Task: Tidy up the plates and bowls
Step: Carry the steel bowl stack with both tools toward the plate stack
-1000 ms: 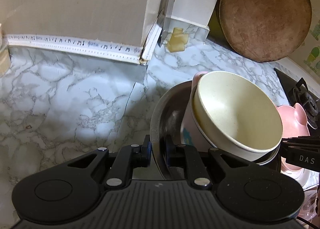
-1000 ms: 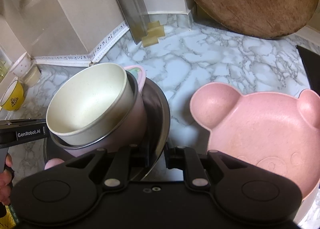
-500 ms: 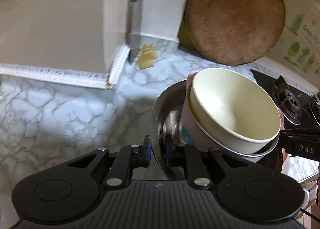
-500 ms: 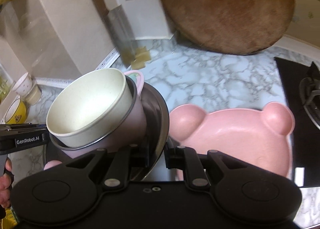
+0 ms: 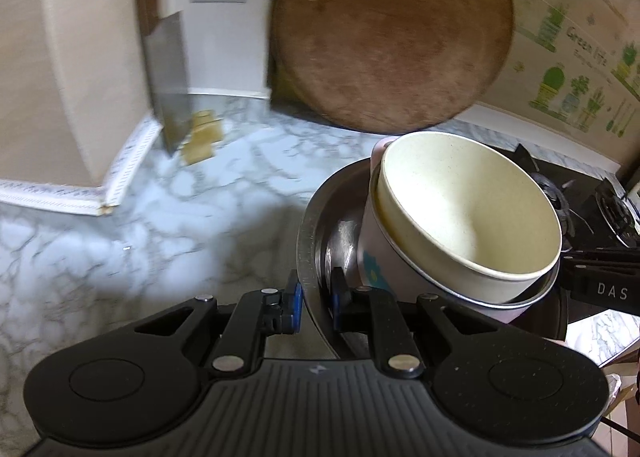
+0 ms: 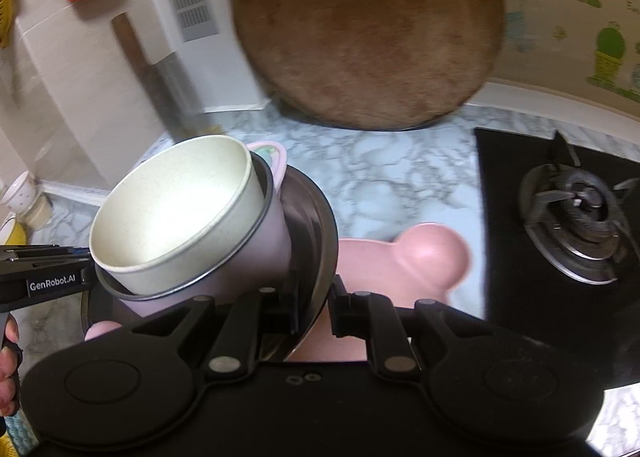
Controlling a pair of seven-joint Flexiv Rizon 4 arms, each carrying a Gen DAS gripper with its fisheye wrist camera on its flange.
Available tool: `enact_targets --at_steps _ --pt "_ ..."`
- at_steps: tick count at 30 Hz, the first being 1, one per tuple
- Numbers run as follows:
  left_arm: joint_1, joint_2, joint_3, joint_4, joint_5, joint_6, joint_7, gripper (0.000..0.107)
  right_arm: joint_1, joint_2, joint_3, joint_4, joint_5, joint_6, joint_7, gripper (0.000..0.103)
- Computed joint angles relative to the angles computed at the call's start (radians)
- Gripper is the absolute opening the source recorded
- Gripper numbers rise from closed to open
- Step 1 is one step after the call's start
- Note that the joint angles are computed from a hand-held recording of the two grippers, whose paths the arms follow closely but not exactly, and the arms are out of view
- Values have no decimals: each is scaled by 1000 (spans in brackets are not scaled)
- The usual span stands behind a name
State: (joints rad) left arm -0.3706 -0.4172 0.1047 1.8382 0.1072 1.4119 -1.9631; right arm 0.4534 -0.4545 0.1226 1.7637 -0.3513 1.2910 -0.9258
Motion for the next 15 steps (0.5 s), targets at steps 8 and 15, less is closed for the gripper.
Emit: enact_targets --at_steps 8,15 --pt "-60 -81 13 -83 16 -20 -20 13 -57 22 0 56 27 22 -28 15" --pt "-103 -124 43 -112 48 -22 -59 13 -82 12 6 83 53 40 -50 15"
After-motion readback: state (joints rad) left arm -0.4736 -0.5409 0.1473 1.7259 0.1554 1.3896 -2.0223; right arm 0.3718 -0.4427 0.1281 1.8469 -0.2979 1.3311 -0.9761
